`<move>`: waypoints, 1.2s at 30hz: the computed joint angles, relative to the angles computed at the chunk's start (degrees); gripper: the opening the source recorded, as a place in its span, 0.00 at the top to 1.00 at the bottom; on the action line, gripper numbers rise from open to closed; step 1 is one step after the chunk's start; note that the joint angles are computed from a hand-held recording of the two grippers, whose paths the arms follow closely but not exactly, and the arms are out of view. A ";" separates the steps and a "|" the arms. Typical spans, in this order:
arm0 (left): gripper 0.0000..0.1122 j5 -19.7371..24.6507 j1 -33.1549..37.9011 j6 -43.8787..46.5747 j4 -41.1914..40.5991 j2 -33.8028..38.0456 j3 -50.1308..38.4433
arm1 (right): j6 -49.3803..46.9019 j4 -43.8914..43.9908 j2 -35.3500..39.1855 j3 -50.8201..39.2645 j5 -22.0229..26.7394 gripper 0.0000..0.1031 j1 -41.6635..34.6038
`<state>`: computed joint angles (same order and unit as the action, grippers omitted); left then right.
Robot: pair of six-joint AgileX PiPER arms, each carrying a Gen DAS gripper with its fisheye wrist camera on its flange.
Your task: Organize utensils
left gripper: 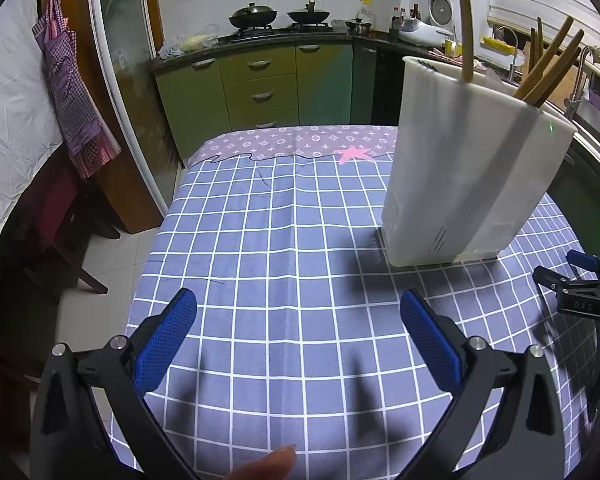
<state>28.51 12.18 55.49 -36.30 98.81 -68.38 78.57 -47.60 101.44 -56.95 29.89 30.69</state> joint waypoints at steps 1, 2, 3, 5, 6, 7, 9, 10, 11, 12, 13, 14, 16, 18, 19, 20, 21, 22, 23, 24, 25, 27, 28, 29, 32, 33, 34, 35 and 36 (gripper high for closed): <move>0.13 0.12 0.02 0.01 -0.07 -0.04 0.01 | 0.01 0.06 -0.02 -0.05 0.12 0.04 0.12; 0.13 0.10 -0.04 -0.15 -0.02 -0.15 0.13 | 0.01 0.06 -0.02 -0.05 0.12 0.04 0.12; 0.13 0.24 -0.02 -0.18 -0.12 -0.21 0.15 | -0.04 0.03 0.00 -0.01 0.01 0.04 -0.01; 0.13 1.05 0.44 0.93 -1.01 -0.56 0.20 | -0.01 0.04 -0.01 -0.03 0.06 0.04 0.05; 0.13 1.38 0.63 1.59 -1.69 -0.79 0.32 | 0.01 0.06 -0.03 -0.04 0.11 0.04 0.11; 0.13 2.01 0.99 2.32 -2.58 -1.10 0.39 | -0.05 0.00 0.01 0.01 -0.06 0.04 -0.08; 0.13 3.17 1.85 4.27 -4.58 -2.11 0.97 | 0.01 0.06 -0.02 -0.04 0.10 0.04 0.10; 0.13 3.72 2.28 5.64 -5.86 -2.93 1.47 | -0.06 0.00 0.02 0.00 -0.06 0.04 -0.08; 0.13 4.07 2.62 6.60 -6.74 -3.82 2.00 | 0.00 0.04 -0.02 -0.02 0.05 0.04 0.05; 0.13 4.33 2.91 7.29 -7.43 -4.57 2.31 | -0.05 -0.01 0.01 0.02 -0.08 0.04 -0.09; 0.13 4.63 3.22 8.22 -8.29 -5.60 2.76 | 0.02 0.05 -0.02 -0.03 0.09 0.04 0.10; 0.13 4.86 3.42 8.81 -8.82 -6.24 2.95 | 0.00 0.02 -0.01 -0.01 0.03 0.04 0.03; 0.13 5.91 4.04 9.67 -9.82 -7.77 3.21 | -0.02 -0.04 0.01 0.04 -0.09 0.04 -0.09; 0.13 6.91 4.61 10.00 -10.32 -8.77 3.29 | 0.00 -0.02 0.01 0.02 -0.04 0.04 -0.04; 0.13 7.28 4.83 10.12 -10.47 -9.25 3.28 | 0.05 0.01 -0.02 -0.02 0.07 0.04 0.10; 0.13 7.36 4.81 10.01 -10.45 -9.65 3.39 | 0.05 0.01 -0.02 -0.02 0.07 0.04 0.10; 0.13 7.56 4.87 10.05 -10.55 -10.13 3.50 | 0.02 -0.03 0.00 0.02 -0.03 0.04 -0.02; 0.13 7.80 4.89 10.07 -10.57 -10.47 3.51 | 0.00 -0.04 0.02 0.03 -0.08 0.04 -0.07; 0.13 7.99 4.98 10.46 -10.78 -10.84 3.79 | 0.04 0.02 -0.02 -0.02 0.07 0.04 0.10; 0.13 8.21 5.02 10.58 -10.86 -10.98 3.77 | 0.01 -0.01 0.00 0.01 -0.01 0.04 0.01; 0.13 8.48 5.08 10.59 -10.94 -11.16 3.80 | -0.01 -0.03 0.01 0.03 -0.06 0.04 -0.05; 0.13 8.75 4.97 10.42 -10.91 -11.51 3.92 | 0.06 0.04 -0.03 -0.03 0.11 0.04 0.14; 0.13 8.83 5.06 10.63 -11.06 -11.74 4.15 | -0.01 -0.01 0.01 0.01 -0.04 0.04 -0.03; 0.13 8.97 5.10 10.59 -11.04 -11.76 4.08 | 0.04 0.02 -0.02 -0.02 0.07 0.04 0.10; 0.13 8.94 5.04 10.56 -11.03 -11.86 4.15 | 0.07 0.03 -0.03 -0.03 0.12 0.04 0.15; 0.13 8.98 5.02 10.60 -11.05 -11.89 4.17 | 0.02 -0.02 0.00 0.01 -0.02 0.04 0.00; 0.13 8.93 4.96 10.56 -10.96 -11.92 4.19 | 0.02 -0.02 0.00 0.01 -0.02 0.04 0.00; 0.13 8.94 4.88 10.62 -11.04 -11.99 4.30 | 0.07 0.02 -0.02 -0.02 0.09 0.04 0.13; 0.13 9.02 4.86 10.59 -10.98 -11.92 4.23 | 0.05 0.00 -0.01 0.00 0.05 0.04 0.08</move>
<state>37.52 17.04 66.08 -47.28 86.89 -64.15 78.62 -47.59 101.43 -56.96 29.93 30.76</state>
